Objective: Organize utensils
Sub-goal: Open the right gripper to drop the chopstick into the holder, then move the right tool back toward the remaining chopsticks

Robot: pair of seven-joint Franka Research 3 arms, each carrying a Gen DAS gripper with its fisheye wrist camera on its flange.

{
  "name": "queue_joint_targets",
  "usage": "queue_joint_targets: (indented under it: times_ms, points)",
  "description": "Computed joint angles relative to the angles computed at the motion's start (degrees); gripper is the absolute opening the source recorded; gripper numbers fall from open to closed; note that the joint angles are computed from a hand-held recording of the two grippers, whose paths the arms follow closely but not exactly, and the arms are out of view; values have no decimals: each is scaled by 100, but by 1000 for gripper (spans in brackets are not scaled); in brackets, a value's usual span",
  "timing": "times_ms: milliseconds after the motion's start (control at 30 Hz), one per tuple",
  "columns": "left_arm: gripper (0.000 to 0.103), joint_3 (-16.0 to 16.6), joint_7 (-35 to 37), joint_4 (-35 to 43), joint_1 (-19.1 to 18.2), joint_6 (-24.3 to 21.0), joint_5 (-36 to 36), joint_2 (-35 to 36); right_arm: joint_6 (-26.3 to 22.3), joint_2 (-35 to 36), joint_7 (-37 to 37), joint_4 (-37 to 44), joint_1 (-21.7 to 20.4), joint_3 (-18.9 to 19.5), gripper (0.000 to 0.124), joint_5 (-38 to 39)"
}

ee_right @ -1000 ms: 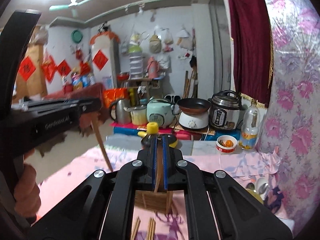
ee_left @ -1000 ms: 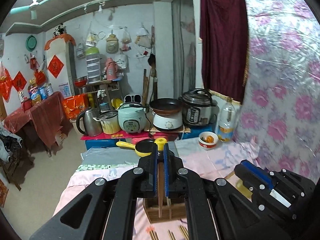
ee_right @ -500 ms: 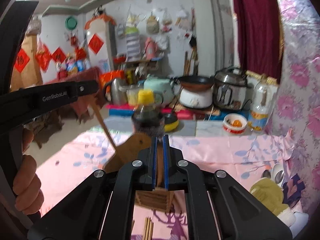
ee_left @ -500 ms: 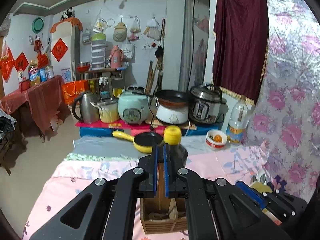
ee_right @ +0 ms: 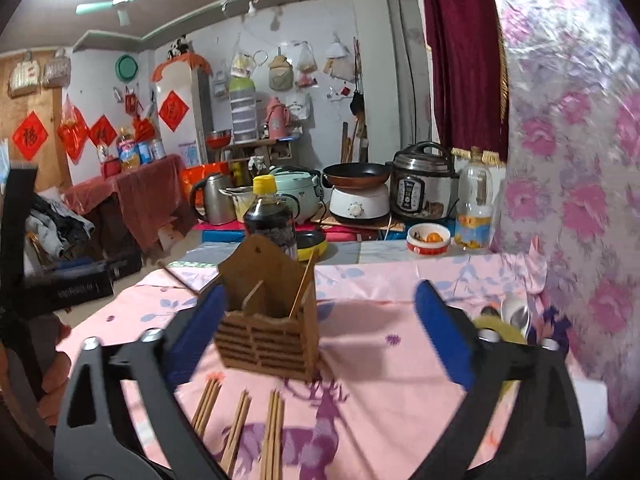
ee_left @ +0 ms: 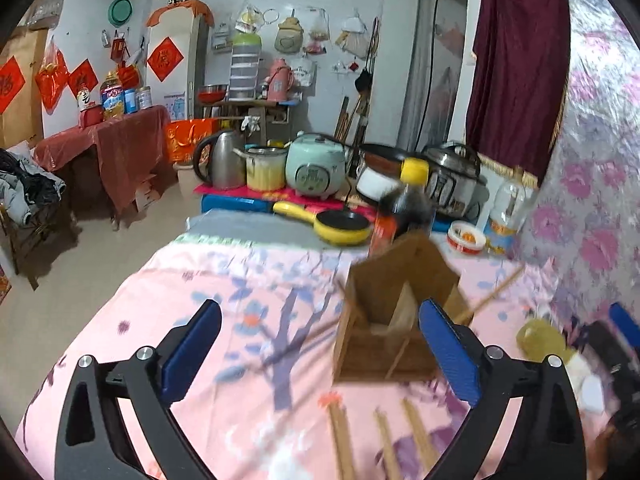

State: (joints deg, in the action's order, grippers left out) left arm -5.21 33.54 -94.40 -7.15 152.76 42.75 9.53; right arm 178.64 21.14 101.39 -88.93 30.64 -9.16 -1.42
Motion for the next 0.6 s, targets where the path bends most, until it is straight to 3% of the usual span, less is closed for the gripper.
queue_joint_targets:
  times_ms: [133,200,267,300,400,500,600]
  points:
    - [97,-37,-604,-1106,2,109,530,-666,93,-556,-642,-887,-668,891,97,522]
    - [97,-136,-472,-1689,80,230,429,-962,166,-795,-1166,-1372,-1150,1482,97,1046]
    - [97,-221,-184,-2081,146,289,155,-1102,232,-895,-1589,-1698,-1431,1824,97,1475]
    - [97,-253,107,-2253,160,275,-117,-1151,201,-914,-1702,-1834,-1421,1810,97,1604]
    - [97,-346,1127,-2380,122,-201,-1094,-1105,-380,-829,-986,-1792,-769,967,97,1022]
    - [97,-362,1567,-2401,133,-211,-1597,-1065,-863,-629,-813,-1501,-825,978,97,1046]
    - [97,-393,1809,-2362,117,-265,-1790,-1001,-1039,-568,-659,-1422,-888,988,97,1005]
